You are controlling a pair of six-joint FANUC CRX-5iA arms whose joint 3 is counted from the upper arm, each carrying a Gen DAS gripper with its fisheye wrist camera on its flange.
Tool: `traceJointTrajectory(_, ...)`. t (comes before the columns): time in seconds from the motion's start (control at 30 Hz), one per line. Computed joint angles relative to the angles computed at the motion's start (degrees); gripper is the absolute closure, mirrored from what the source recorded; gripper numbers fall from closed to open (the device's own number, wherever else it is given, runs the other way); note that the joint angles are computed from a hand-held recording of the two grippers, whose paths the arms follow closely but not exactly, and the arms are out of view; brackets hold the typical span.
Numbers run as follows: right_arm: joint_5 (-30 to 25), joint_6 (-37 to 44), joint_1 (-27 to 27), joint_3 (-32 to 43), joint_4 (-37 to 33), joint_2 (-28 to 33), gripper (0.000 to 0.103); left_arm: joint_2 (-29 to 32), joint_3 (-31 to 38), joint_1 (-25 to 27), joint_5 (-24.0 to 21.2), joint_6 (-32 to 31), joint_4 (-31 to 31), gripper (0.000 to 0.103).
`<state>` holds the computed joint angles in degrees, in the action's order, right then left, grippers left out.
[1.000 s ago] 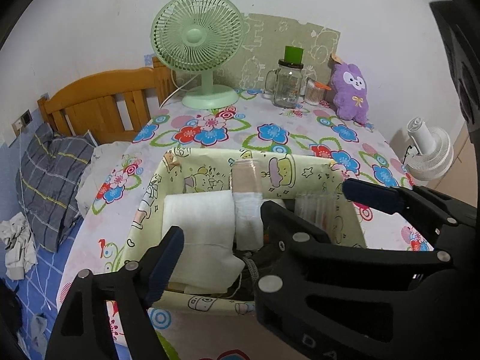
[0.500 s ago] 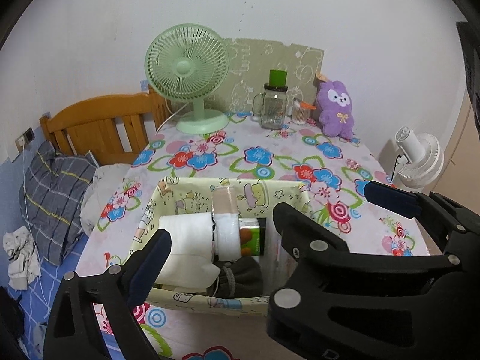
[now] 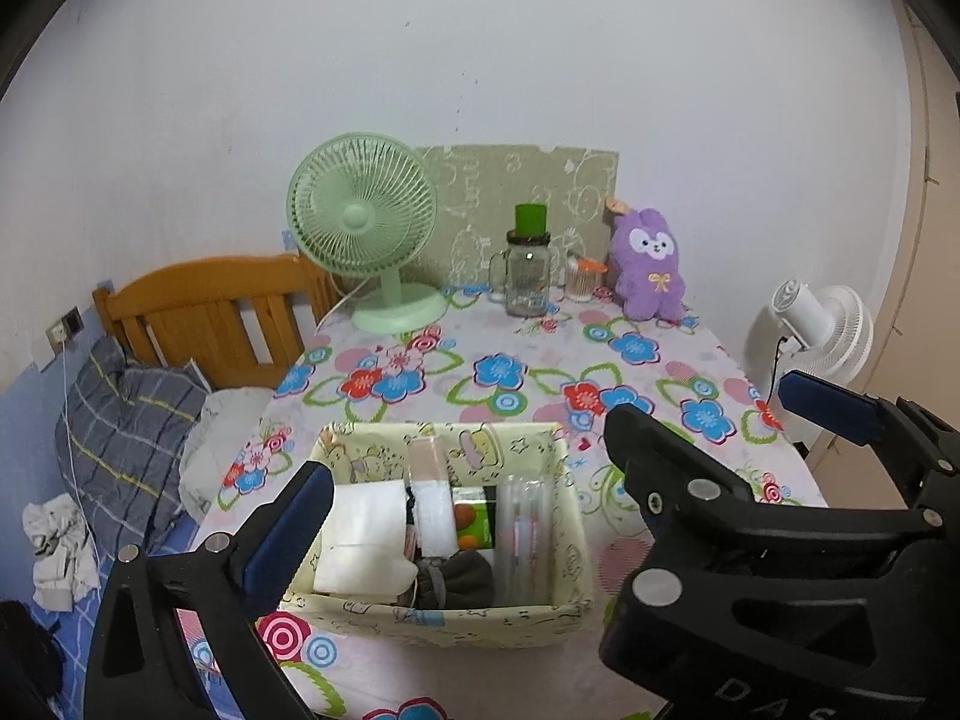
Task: Organize soft objects
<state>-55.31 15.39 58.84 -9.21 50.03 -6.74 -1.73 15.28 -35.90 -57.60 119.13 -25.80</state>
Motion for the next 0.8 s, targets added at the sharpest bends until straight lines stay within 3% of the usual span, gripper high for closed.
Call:
traceJointTrajectory(0.27,-1.95,-5.53,1.16,-4.51,5.55,-4.5,0.0,-0.03,1.78,-3.59,-0.79,2.38,-3.77,0.0)
traceJointTrajectory(0.8,-13.82,-13.67,5.99,-12.43,14.83,-12.67,0.0,-0.22,3.51,-10.17,-2.22,7.7,-9.99,0.0)
